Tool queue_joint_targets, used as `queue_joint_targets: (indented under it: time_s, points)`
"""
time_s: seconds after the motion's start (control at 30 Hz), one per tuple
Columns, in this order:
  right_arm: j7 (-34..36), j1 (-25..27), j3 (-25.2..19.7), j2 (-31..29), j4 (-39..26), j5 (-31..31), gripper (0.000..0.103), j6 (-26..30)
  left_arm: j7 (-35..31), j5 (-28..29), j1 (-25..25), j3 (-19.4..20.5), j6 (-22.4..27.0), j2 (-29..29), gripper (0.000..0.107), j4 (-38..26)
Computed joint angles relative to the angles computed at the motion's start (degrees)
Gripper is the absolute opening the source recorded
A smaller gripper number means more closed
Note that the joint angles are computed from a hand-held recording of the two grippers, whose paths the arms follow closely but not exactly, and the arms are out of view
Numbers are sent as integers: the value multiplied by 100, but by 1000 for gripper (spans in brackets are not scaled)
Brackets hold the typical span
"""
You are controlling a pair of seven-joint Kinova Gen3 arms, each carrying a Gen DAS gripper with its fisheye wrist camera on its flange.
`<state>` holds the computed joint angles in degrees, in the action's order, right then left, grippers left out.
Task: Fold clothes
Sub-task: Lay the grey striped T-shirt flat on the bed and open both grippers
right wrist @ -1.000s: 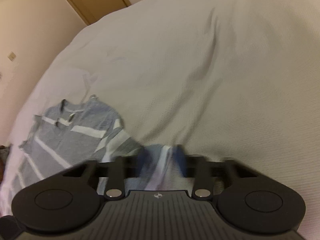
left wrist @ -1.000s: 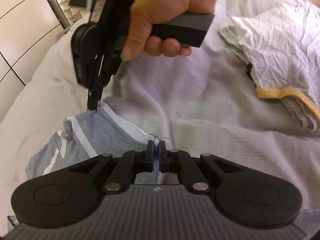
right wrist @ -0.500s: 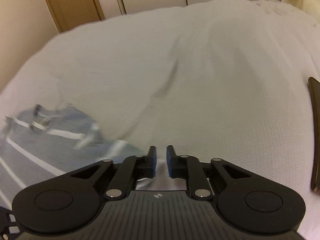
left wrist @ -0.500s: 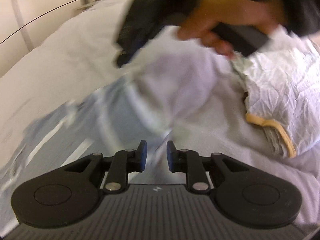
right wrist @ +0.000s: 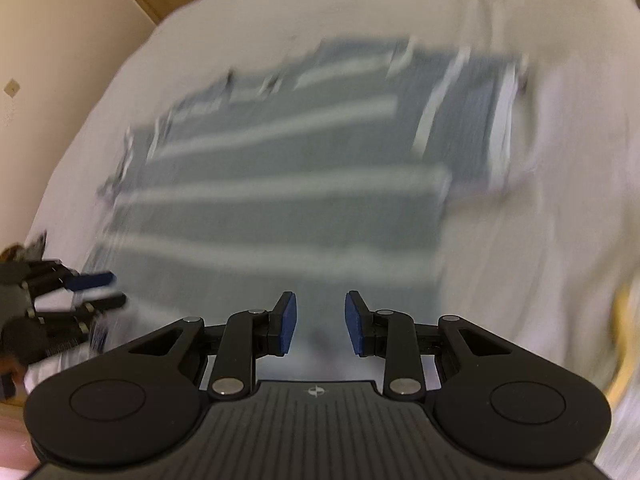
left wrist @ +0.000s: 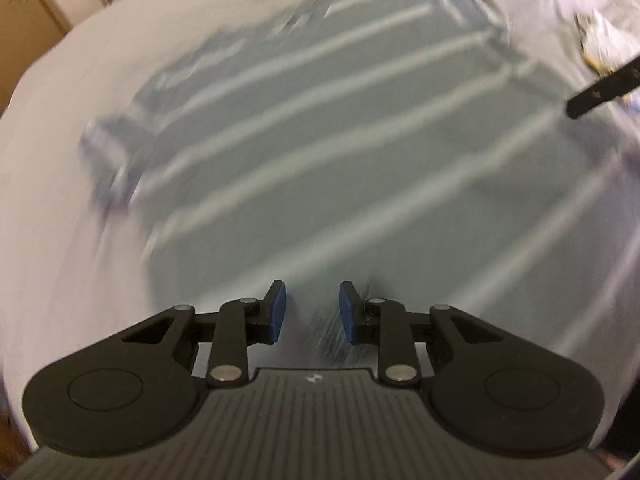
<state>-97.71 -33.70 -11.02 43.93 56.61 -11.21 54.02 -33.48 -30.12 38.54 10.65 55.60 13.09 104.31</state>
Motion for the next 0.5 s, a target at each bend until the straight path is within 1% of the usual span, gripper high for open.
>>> queue_joint_targets:
  time_s: [0.03, 0.07, 0.1, 0.13, 0.17, 0.2, 0.23, 0.27, 0.3, 0.4, 0.43, 0.5]
  points:
    - [-233, -222, 202, -163, 265, -2, 32, 6, -48, 169, 77, -81, -49, -210, 25, 265]
    - [-466, -487, 461, -325, 531, -47, 33, 2, -124, 367, 250, -256, -82, -440, 25, 531]
    - [-699, -753, 691, -479, 796, -67, 34, -15, -176, 507, 344, -326, -184, -651, 25, 796]
    - [-932, -1018, 885, -629, 1062, -33, 34, -50, -223, 639, 344, -289, -278, -868, 25, 1062]
    - [-1165, -1284, 1037, -765, 1279, 93, 37, -49, -268, 771, 244, -146, -369, -1092, 25, 1327]
    - [-1398, -1549, 1194, -867, 1417, 218, 43, 41, -326, 908, 38, 102, -472, -1325, 25, 1593]
    - [-1631, -1814, 1387, -944, 1485, 287, 47, 220, -444, 1070, -199, 367, -531, -1531, 25, 1765]
    - [-1864, -2080, 1593, -984, 1525, 302, 50, 453, -576, 1255, -332, 528, -544, -1725, 25, 1902]
    - [-2097, -2345, 1835, -1013, 1541, 284, 50, 649, -718, 1439, -358, 583, -536, -1918, 25, 2019]
    - [-2796, -3141, 2439, -1178, 1618, 299, 50, 938, -1044, 1738, -442, 719, -236, -2507, 25, 2065]
    - [-3004, -3343, 2526, -1274, 1630, 398, 50, 957, -1045, 1790, -495, 775, -123, -2684, 25, 2047]
    - [-3470, -3620, 2485, -1427, 1540, 737, 50, 1024, -1044, 1852, -648, 851, 49, -2942, 26, 1989]
